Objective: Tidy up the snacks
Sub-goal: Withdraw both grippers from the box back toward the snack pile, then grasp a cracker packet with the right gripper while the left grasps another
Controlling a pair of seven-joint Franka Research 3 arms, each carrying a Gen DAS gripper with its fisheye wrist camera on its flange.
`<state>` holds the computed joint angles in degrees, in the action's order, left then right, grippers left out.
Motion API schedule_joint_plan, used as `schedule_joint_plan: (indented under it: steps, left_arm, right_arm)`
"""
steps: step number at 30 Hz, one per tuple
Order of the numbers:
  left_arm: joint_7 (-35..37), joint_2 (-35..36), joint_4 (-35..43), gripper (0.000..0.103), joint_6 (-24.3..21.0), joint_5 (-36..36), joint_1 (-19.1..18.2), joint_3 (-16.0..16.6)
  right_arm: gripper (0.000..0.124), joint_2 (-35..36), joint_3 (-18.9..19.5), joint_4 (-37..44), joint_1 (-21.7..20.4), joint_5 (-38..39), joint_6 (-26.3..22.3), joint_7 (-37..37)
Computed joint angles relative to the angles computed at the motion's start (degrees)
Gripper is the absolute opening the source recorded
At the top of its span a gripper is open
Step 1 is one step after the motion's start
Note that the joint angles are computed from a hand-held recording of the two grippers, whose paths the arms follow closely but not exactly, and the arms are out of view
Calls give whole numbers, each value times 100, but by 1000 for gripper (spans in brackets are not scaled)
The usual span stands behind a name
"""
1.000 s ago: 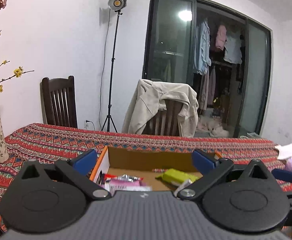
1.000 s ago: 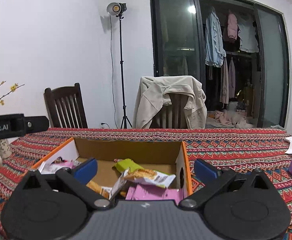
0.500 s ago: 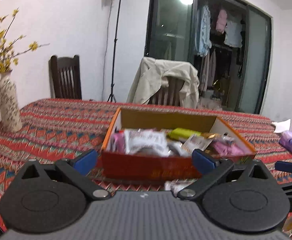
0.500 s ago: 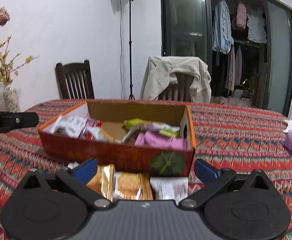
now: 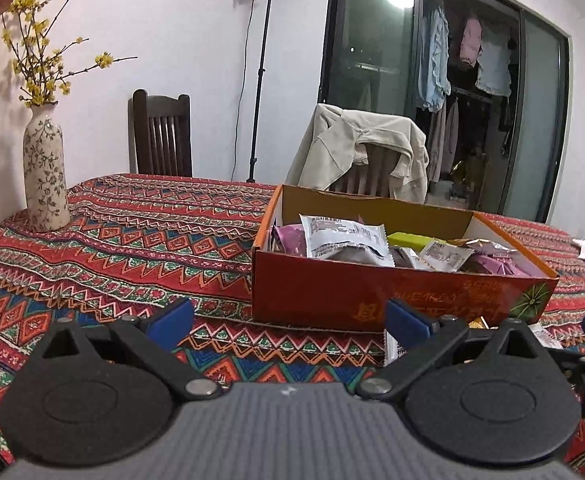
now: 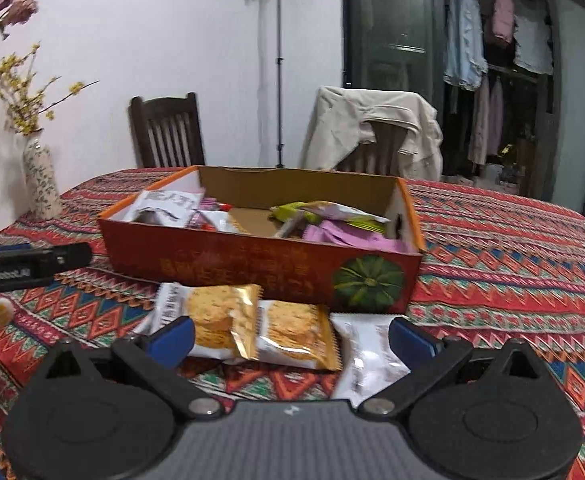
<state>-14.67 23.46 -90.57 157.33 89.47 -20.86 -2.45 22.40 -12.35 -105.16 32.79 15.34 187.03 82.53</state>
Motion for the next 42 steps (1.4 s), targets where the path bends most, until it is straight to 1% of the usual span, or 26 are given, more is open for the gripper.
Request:
schedule_joint_plan:
  steps: [3, 5, 8, 11, 12, 13, 15, 17, 18, 20, 21, 22, 23, 24, 25, 26, 30, 33, 34, 36, 38, 40, 42]
  left_arm:
    - [-97, -6, -27, 103, -35, 14, 6, 4]
    - [-92, 1, -34, 103, 27, -105, 58, -5]
    - [10, 18, -37, 103, 170, -273, 107, -6]
    - [24, 34, -36, 103, 321, -318, 117, 29]
    - [13, 34, -40, 103, 361, -322, 117, 41]
    - [4, 35, -41, 103, 402, -330, 121, 51]
    - [5, 41, -40, 103, 463, -361, 126, 63]
    - [14, 44, -42, 103, 513, -378, 125, 78]
    - [21, 46, -40, 103, 519, -384, 120, 85]
    - [38, 47, -39, 103, 527, -399, 110, 93]
    - [53, 50, -38, 103, 531, -417, 109, 95]
    - [72, 51, -40, 103, 526, -442, 106, 96]
    - [120, 59, -36, 103, 524, -498, 112, 91]
    - [146, 66, -32, 103, 536, -538, 115, 93]
    - [178, 75, -27, 103, 543, -584, 116, 96]
    - [219, 85, -19, 103, 542, -635, 115, 99]
    - [293, 107, -5, 103, 570, -753, 90, 135]
    - [493, 141, 17, 103, 561, -944, 86, 132]
    - [547, 149, 24, 103, 557, -998, 76, 139]
    - [636, 162, 35, 103, 544, -1082, 50, 160]
    - [694, 172, 46, 103, 526, -1140, 22, 183]
    - [893, 192, 73, 103, 418, -1331, 4, 156]
    - [1261, 217, 129, 103, 283, -1609, -20, 99]
  right_arm:
    - [103, 191, -62, 343, 99, -113, -224, 11]
    - [103, 365, -10, 643, 68, -249, -435, 53]
    - [101, 654, -133, 1084, 172, -497, -781, 337]
    - [95, 914, -188, 1409, 203, -729, -953, 622]
    - [90, 962, -117, 1459, 143, -790, -957, 654]
    - [88, 1003, -31, 1503, 69, -850, -961, 673]
    - [86, 1034, 163, 1484, -90, -923, -853, 666]
    - [80, 1047, 68, 1410, -19, -998, -685, 723]
    - [73, 1051, -43, 1373, 75, -1034, -625, 754]
    - [70, 1044, -120, 1302, 152, -1077, -514, 720]
    - [69, 1045, -217, 1252, 242, -1087, -437, 714]
    - [64, 1045, -354, 1202, 366, -1086, -367, 711]
    - [63, 1022, -324, 1171, 349, -1062, -319, 647]
    - [59, 991, -277, 1115, 325, -1026, -238, 579]
    - [57, 969, -314, 1058, 368, -969, -149, 535]
    - [57, 941, -341, 997, 401, -895, -63, 483]
    - [55, 722, -144, 715, 272, -585, 304, 228]
    - [55, 477, 45, 448, 95, -347, 567, 67]
    - [55, 418, 21, 372, 102, -253, 652, 4]
    - [56, 342, -176, 252, 224, 3, 801, -139]
    - [56, 316, -347, 211, 320, 286, 849, -266]
    - [56, 299, -309, 200, 213, 475, 845, -342]
    - [56, 325, -126, 224, -5, 573, 865, -406]
